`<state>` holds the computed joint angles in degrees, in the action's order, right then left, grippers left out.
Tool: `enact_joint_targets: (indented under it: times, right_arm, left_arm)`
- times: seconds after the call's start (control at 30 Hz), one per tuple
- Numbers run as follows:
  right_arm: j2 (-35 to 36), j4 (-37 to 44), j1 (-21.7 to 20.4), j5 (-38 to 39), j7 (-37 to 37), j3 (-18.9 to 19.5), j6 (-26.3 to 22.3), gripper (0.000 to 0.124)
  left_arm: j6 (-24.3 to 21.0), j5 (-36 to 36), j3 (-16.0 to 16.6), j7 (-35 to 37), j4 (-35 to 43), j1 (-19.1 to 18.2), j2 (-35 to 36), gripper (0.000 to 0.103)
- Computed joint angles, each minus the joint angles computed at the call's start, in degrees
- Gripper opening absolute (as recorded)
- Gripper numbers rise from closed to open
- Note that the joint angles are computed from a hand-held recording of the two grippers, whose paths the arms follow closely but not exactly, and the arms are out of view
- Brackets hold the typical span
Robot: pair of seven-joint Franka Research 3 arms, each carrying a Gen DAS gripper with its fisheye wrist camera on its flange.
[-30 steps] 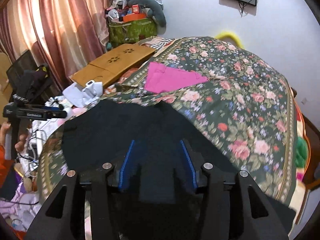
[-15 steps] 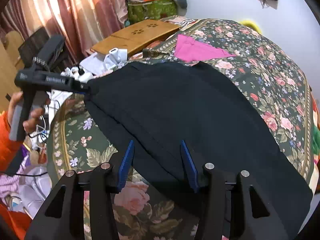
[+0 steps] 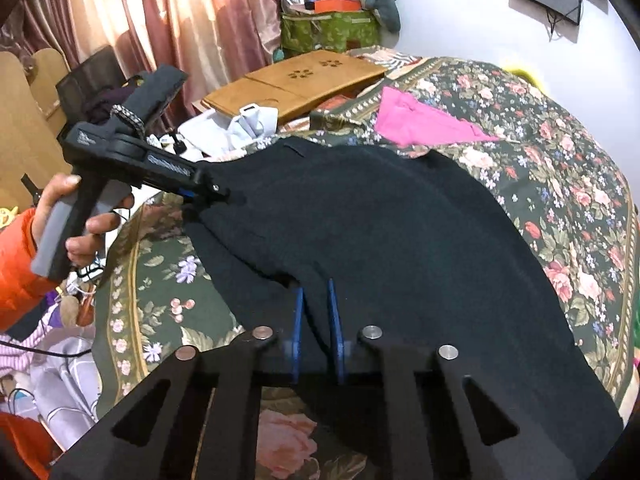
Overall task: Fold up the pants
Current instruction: 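Fold the trousers over with both grippers and lay them flat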
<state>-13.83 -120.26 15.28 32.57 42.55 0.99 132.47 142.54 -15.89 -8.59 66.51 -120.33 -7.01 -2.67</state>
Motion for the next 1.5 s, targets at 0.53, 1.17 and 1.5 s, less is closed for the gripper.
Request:
enact_joint_targets:
  times: [0.53,1.17,1.5]
  right_arm:
    - [-1.7,-0.8,-0.5,3.2,2.3,-0.8,-5.9,0.007]
    - [4.6,3.6,-5.0,-0.8,14.5,-1.2,-2.6,0.036]
    - [-2.2,-3.7,-6.7,-2.1,12.6,-2.6,0.9,0.049]
  left_arm:
    - [0.8,24.7,-1.4,-12.9,-2.6,-1.0,-5.1,0.013]
    - [-2.2,26.8,-1.6,-15.5,-7.0,-1.7,-9.0,0.036]
    - [-2.5,32.4,-2.6,-18.8,-1.9,-0.9,-8.8,0.070]
